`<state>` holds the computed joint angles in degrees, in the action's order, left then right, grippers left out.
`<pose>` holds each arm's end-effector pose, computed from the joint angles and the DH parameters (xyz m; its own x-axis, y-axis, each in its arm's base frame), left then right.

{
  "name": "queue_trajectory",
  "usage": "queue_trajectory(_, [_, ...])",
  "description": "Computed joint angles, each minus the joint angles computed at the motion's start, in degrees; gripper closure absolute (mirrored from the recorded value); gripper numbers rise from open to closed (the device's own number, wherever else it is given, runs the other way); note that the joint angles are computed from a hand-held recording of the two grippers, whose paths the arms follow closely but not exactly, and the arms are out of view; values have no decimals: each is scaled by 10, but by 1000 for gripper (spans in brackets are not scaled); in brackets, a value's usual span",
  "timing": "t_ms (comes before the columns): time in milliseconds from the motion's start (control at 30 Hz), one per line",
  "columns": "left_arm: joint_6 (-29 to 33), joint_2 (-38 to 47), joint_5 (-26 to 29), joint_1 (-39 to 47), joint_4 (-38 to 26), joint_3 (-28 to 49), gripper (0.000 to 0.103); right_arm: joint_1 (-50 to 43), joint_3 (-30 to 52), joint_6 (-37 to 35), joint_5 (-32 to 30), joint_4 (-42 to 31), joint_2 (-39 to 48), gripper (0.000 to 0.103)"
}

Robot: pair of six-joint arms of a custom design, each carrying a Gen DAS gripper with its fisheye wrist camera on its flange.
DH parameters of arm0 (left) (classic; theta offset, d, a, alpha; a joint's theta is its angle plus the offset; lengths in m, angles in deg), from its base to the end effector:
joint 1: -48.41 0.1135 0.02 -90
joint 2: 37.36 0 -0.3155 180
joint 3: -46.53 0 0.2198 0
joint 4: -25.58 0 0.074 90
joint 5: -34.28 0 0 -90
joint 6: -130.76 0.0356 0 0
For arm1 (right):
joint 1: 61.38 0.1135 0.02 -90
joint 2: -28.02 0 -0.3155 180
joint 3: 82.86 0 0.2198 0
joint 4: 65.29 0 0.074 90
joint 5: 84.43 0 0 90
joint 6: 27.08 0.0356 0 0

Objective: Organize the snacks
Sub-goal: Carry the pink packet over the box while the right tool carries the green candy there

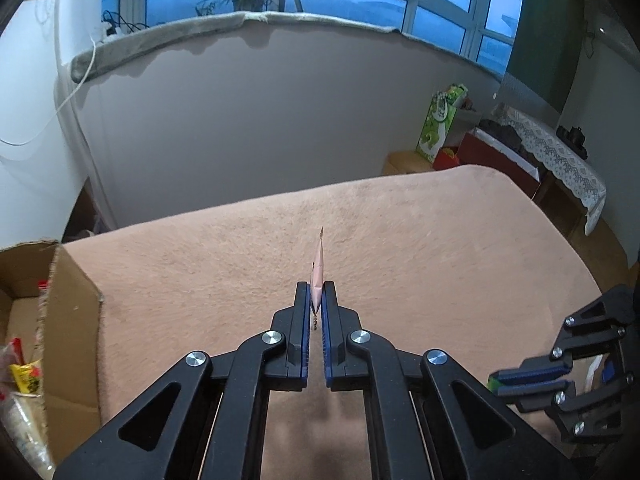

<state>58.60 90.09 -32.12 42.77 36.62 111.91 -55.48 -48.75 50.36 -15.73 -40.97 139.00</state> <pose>0.3786 -0.0517 0.0869 -0.6322 0.3445 -0.6940 0.5613 0.8211 -0.1036 0.2454 0.0384 0.1090 -0.7022 -0.2762 -0.6562 -0.4797 0.8647 0.1492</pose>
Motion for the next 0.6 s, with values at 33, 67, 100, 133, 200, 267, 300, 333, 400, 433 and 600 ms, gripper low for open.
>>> queue_trajectory(33, [-3,-7,4,3,0,-5,99,-3,-3,1,-1,-2,-9,97])
queue_trajectory(67, [-6,-17,15,10,1,-14,99,-6,-2,1,-4,-5,-15,97])
queue_trajectory(100, [-6,-26,19,14,3,-22,99,-9,-2,2,-8,-11,-22,97])
queue_trajectory(133, [-7,-34,20,17,7,-29,99,-11,1,4,-13,-16,-26,97])
queue_trajectory(200, [-6,-52,27,24,13,-46,99,-15,4,8,-18,-33,-53,97])
queue_trajectory(267, [-5,-75,31,37,26,-72,99,-14,8,12,-20,-47,-71,97])
queue_trajectory(300, [-9,-85,34,41,28,-81,99,-12,12,16,-24,-58,-85,97])
queue_trajectory(333, [-11,-95,43,51,23,-86,99,-10,13,19,-24,-63,-94,97])
queue_trajectory(400, [-10,-117,53,69,23,-100,99,3,21,26,-17,-78,-119,97])
queue_trajectory(433, [-6,-131,59,83,26,-112,99,12,28,31,-13,-87,-129,97])
queue_trajectory(600, [7,-169,83,139,13,-134,99,73,74,54,24,-119,-155,97])
